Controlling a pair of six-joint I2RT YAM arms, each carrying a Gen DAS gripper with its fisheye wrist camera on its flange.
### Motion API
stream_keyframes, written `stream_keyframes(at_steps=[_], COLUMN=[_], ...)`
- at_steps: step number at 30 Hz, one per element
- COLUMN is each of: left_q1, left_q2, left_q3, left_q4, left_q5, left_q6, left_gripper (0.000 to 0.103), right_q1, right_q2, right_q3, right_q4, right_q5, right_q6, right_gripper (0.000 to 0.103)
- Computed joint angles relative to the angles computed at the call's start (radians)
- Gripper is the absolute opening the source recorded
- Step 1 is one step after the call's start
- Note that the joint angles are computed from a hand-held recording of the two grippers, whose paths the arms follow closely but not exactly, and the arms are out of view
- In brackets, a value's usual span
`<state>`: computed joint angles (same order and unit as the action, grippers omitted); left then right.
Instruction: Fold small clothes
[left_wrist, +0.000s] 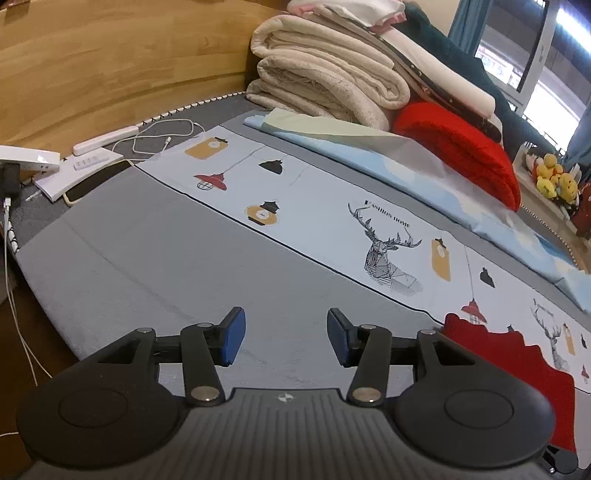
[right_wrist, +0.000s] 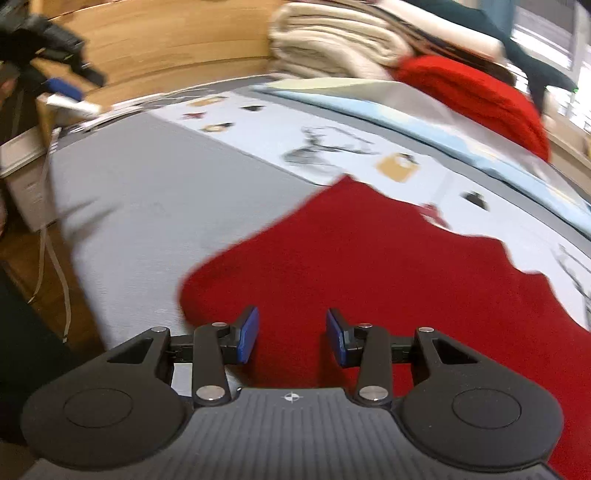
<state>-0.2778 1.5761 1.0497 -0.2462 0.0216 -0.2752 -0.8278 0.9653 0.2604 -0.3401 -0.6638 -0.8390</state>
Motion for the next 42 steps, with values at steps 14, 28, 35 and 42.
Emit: stream_keyframes(at_steps=[14,28,35,42], left_q1=[-0.041,-0.163,-0.192,-0.283], left_q2=[0.033,0.100,0.138,0.201], left_q3=[0.124,0.215,0.265,0.329], left_q4=[-0.092,-0.109,-0.107,-0.082], left_q5=[-0.023,-0.079,-0.043,-0.042], left_q6=[-0.069,-0.076,-0.119,-0.148], left_gripper=[0.056,0.056,0.056,0.056], right_q1=[0.477,0.533,0.309,-0.248], right_q2=[-0.013,0.013,-0.246,-0.154], right_q3=[-0.124,-0.134,-0.028,0.218], right_q4=[0.233,0.296,0.036,-0.196], right_q5=[0.294,0.338,0.129,-0.329], right_q6=[0.215,0.202,0.248,0.228], right_gripper=[0.060,0.024,0.017,0.016])
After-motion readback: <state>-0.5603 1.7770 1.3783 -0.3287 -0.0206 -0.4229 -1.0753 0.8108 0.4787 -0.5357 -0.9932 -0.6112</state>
